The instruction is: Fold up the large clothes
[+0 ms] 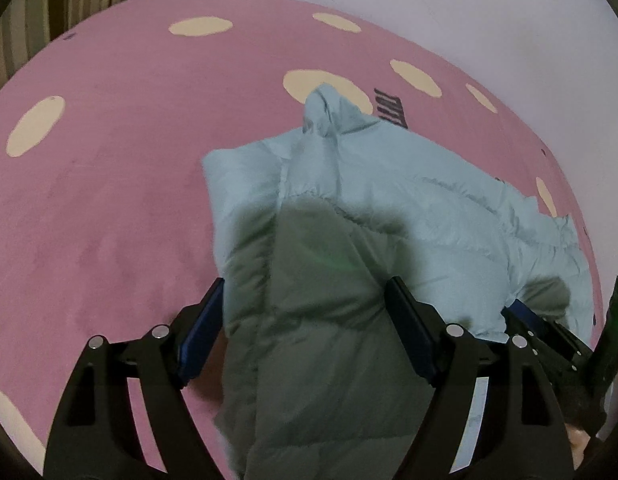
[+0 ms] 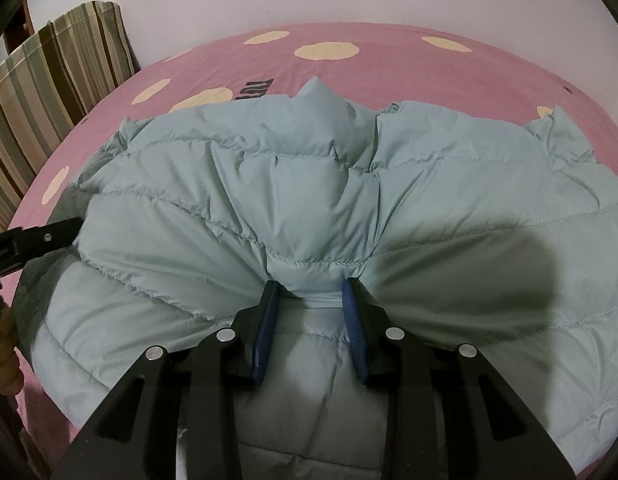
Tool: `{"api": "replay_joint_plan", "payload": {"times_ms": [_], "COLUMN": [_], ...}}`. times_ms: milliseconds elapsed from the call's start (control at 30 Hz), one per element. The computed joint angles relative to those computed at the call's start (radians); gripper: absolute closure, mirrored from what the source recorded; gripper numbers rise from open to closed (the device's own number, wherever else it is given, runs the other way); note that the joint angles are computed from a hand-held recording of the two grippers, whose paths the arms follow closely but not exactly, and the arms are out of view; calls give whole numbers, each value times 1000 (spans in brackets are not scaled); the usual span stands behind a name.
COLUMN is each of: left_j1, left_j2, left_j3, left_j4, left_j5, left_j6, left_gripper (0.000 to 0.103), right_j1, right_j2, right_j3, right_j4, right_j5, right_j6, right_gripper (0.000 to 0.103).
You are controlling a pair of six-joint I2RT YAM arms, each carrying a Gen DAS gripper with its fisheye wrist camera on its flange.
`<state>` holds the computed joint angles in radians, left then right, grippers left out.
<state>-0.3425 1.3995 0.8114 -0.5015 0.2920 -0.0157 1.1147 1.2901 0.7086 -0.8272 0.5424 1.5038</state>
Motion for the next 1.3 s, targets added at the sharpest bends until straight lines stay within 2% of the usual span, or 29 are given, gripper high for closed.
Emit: {"api": "replay_joint_plan", "payload": {"times_ms": [167,233,267,300,400,500,700,933,1133,1200,1300], "left_j1": [32,27,17,17,19,7,-48,-201,-353,-420,-530], "left_j2": [115,113,107,103,101,47,-137,-245,-292,-294,-283], "left_j3": [31,22,17,16,20,19,39,83,140,165,207], "left_j4": [23,44,51,44,25,-3,-98,-171,-234,-250,-267], "left_j5": [88,81,77,98,161,158,123,-71,-209,-248,-312], "left_j6": [-10,7,18,31,43,39,-19,-114,-198,-232,-283], "left_gripper": [21,22,31,43,67,82,88,89,89,89,89], "right_j1": [-1,1,-3,4,7,6,7,48,165,225,311], "right_j2": [13,19,22,31,45,48,60,62,15,4,-21], "right_j3": [3,5,5,10,16,18,20,77,118,133,134], "right_j4": [2,3,4,0,0,-1,2,-117,-351,-465,-604], "right_j5": [7,10,12,16,21,25,28,58,113,124,116], "right_j6": [-4,-3,-9,0,3,-2,-3,42,227,329,478], "right_gripper": [70,70,70,70,70,70,70,68,68,67,53]}}
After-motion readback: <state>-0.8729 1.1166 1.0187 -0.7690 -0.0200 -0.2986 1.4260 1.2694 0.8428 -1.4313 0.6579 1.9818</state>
